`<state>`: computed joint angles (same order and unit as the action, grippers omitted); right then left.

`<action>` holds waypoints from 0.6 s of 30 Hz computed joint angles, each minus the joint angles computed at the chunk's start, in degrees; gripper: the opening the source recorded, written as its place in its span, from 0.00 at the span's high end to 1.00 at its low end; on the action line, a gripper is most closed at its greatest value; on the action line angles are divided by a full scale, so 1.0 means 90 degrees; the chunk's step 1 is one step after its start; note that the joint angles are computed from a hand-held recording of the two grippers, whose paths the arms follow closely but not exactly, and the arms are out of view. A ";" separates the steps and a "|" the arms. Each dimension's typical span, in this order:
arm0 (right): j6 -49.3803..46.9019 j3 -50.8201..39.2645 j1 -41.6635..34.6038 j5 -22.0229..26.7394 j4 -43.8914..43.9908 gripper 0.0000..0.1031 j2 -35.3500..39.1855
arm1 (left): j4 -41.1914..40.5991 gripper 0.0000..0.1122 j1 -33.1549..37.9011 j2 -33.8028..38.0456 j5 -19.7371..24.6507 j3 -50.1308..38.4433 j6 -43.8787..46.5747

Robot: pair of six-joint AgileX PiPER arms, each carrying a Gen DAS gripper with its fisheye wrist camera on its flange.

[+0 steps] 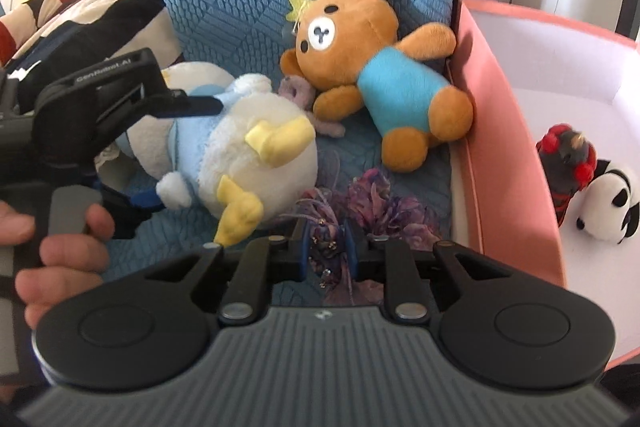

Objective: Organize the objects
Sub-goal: 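Pull the purple scrunchie with the right tool while the left tool pushes the penguin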

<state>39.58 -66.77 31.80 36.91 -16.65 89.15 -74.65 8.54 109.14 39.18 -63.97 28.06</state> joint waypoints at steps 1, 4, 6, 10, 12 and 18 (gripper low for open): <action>0.0006 0.0000 -0.0009 0.0019 -0.0040 0.79 -0.0002 | -0.0162 0.19 0.0007 0.0029 0.0019 0.0045 0.0096; -0.0052 -0.0016 -0.0015 0.0091 -0.0127 0.79 0.0034 | -0.0388 0.18 -0.0033 0.0094 0.0053 0.0086 0.0176; -0.0131 -0.0024 -0.0056 0.0108 -0.0076 0.79 0.0074 | -0.0497 0.16 -0.0109 0.0100 -0.0052 0.0126 0.0317; -0.0434 -0.0070 -0.0202 0.0178 0.0205 0.79 0.0135 | -0.0991 0.15 -0.0246 0.0227 -0.0243 0.0163 0.0847; -0.0477 -0.0077 -0.0229 0.0185 0.0229 0.79 0.0168 | -0.1150 0.15 -0.0258 0.0321 -0.0211 0.0118 0.1049; -0.0959 -0.0081 -0.0336 0.0179 0.0532 0.79 0.0228 | -0.1158 0.15 -0.0334 0.0591 -0.0167 -0.0174 0.1092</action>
